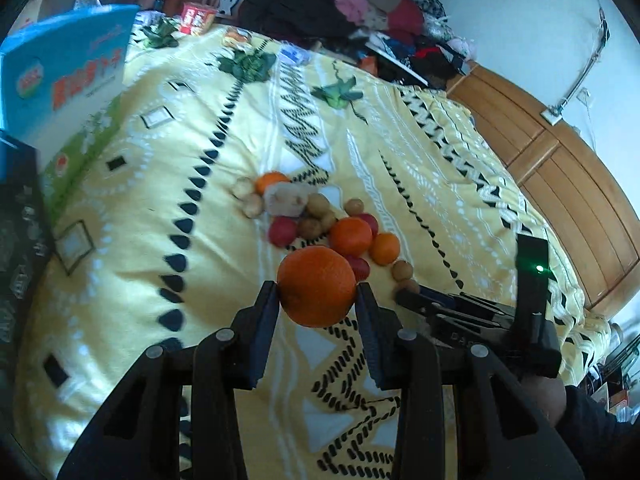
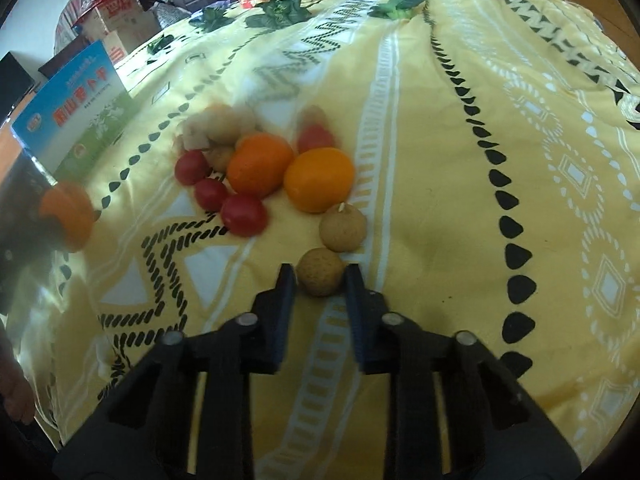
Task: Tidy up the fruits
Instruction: 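Carry the orange and brown fruit with both tools over the steel bowl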
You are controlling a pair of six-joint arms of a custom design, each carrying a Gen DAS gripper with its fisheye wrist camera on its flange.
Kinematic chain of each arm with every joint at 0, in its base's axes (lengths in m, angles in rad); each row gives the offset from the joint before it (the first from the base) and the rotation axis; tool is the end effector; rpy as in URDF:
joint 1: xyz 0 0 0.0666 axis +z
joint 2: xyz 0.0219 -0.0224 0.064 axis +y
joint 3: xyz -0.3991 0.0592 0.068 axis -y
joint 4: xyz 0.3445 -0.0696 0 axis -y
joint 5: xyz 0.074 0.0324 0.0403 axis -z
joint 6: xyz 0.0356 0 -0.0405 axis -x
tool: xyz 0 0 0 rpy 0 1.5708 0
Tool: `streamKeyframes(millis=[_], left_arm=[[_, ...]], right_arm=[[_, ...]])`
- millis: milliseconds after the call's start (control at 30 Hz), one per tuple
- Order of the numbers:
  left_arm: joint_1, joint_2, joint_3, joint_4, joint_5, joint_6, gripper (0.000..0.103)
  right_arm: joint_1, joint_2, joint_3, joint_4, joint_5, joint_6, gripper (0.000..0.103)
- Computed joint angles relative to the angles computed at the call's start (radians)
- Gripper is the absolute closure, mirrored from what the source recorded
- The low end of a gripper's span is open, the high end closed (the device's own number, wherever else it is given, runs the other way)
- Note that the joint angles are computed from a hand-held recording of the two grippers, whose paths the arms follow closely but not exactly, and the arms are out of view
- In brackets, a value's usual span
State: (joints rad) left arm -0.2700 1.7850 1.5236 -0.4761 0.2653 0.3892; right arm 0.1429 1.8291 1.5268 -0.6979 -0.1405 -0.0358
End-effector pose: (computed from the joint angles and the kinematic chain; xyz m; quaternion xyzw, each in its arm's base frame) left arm 0.5622 -0.1657 0.3441 -0.0006 0.9080 -0.2443 0.3404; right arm 0.5708 0.0868 0.3045 -0.0710 0.9548 0.0921 0.2736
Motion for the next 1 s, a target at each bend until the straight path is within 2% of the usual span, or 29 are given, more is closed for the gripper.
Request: streamKeyframes(millis=[167,300,400,533,667,800,867,1000], left_arm=[[0.053,-0.121,-0.070,0.046,-0.083,-0.021,0.063],[0.145,-0.261,-0.133,0.055,-0.162,-0.052,0.063],[0.251,-0.372,-0.181,0.044,-0.215,-0.077,0.063],[0.444,-0.495,-0.240,-0.002,-0.264,-0.107,0.063],[0.633,-0.557,-0.287,-0.034,-0.254,-0.129,0.063],[0.798,-0.557,-0.309,-0.083,-0.197,-0.154,0.063],[0.848,-0.553,-0.330,-0.092,-0.171,-0.159,0.063],[0.882,-0.535,-0.355,-0.115,-0.141,-0.170,0.063]], right_arm=[[0.040,-0.106,-0.026,0.055,-0.006,-0.035,0.078],[0.122,-0.157,0.050,0.060,-0.029,-0.034,0.078],[0.205,-0.148,0.149,0.049,-0.060,-0.026,0.078],[0.334,-0.101,0.290,0.023,-0.106,-0.010,0.078],[0.463,-0.008,0.449,-0.034,-0.136,0.002,0.078],[0.558,0.095,0.602,-0.122,-0.169,0.019,0.078],[0.596,0.151,0.683,-0.183,-0.182,0.028,0.078],[0.649,0.273,0.864,-0.329,-0.202,0.047,0.078]])
